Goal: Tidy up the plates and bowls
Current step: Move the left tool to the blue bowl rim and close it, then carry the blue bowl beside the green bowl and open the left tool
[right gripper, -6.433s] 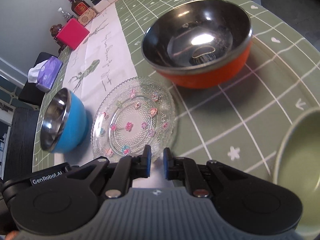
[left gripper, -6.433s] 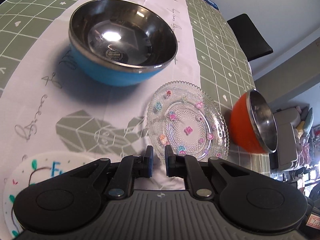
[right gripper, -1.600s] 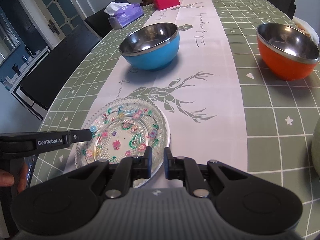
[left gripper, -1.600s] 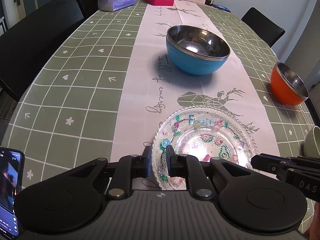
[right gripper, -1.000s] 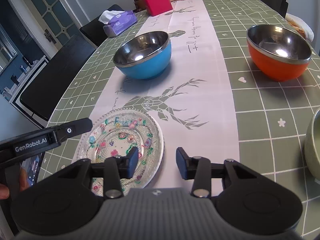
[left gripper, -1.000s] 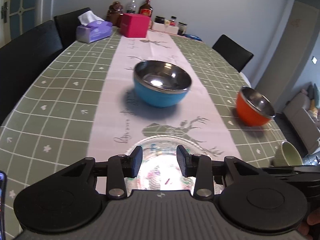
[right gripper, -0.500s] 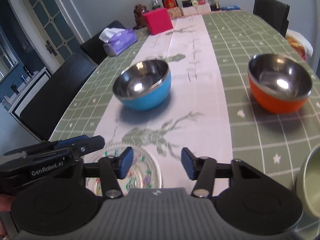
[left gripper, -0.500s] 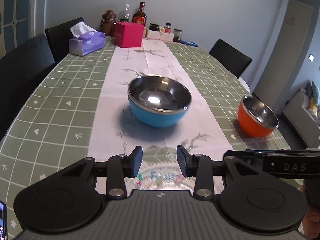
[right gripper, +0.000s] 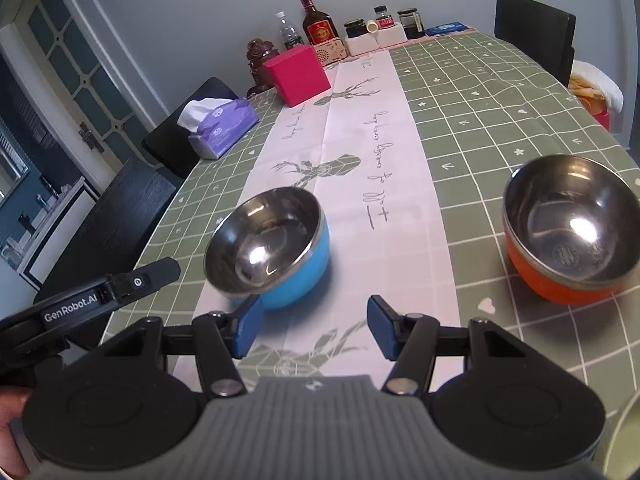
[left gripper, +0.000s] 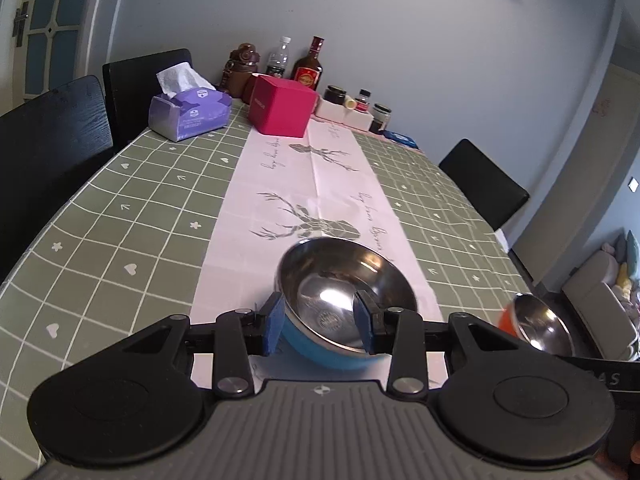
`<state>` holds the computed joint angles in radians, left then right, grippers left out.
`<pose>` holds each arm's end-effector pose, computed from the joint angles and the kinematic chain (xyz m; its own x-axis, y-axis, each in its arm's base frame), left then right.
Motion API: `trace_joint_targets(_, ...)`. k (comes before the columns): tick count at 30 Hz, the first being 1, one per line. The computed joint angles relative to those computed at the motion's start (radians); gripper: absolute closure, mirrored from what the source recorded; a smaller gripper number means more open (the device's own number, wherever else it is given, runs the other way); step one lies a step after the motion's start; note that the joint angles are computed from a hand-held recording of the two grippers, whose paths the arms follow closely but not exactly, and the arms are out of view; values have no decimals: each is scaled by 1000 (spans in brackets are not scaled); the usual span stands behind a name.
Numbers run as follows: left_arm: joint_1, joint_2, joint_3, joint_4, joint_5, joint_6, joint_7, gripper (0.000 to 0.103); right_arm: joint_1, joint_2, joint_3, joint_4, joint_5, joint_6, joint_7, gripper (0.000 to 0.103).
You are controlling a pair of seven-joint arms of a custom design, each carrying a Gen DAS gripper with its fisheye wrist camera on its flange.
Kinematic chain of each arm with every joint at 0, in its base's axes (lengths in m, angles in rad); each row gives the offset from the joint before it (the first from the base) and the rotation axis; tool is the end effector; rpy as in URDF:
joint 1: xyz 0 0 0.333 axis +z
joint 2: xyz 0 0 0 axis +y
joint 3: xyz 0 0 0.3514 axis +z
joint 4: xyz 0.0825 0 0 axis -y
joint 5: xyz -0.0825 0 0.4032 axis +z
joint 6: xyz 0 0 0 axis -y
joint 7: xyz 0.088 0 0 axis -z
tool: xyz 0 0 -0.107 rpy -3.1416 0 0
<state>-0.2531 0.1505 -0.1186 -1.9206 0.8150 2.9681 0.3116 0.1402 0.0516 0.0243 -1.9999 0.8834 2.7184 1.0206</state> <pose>0.5945 -0.2803 0.5318 0.0007 -0.9521 0.3058 -0.6066 -0.2435 -0.7568 0.6216 0.0745 0.5250 0.1741 -0.8924 -0.4164 -0.7597 0.1474 -0.6334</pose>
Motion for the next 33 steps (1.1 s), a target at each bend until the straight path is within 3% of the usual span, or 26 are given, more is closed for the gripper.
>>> trace_joint_targets(8, 65, 92, -42, 39, -316, 5, 169, 60, -4, 117, 15, 123, -79, -27, 84, 52)
trace_joint_targets(14, 70, 124, -54, 61, -432, 7, 276, 60, -18, 183, 39, 189, -82, -66, 129, 59)
trace_joint_targets(17, 56, 141, -50, 86, -451, -21, 306, 61, -26, 203, 49, 208, -73, -83, 141, 69)
trace_joint_targets(19, 47, 151, -46, 104, -448, -52, 335, 71, -30, 207, 54, 209, -65, -78, 138, 76)
trace_joint_targets(22, 52, 153, -52, 98, -463, -26, 367, 80, -33, 206, 58, 206, -53, -67, 135, 79)
trace_joint_targets(26, 13, 141, -22, 107, -430, -79, 339, 82, -28, 195, 55, 193, -71, -53, 143, 84)
trace_joint_targets(33, -22, 98, 1, 88, -354, -81, 243, 82, -21, 146, 52, 147, -78, 4, 135, 89)
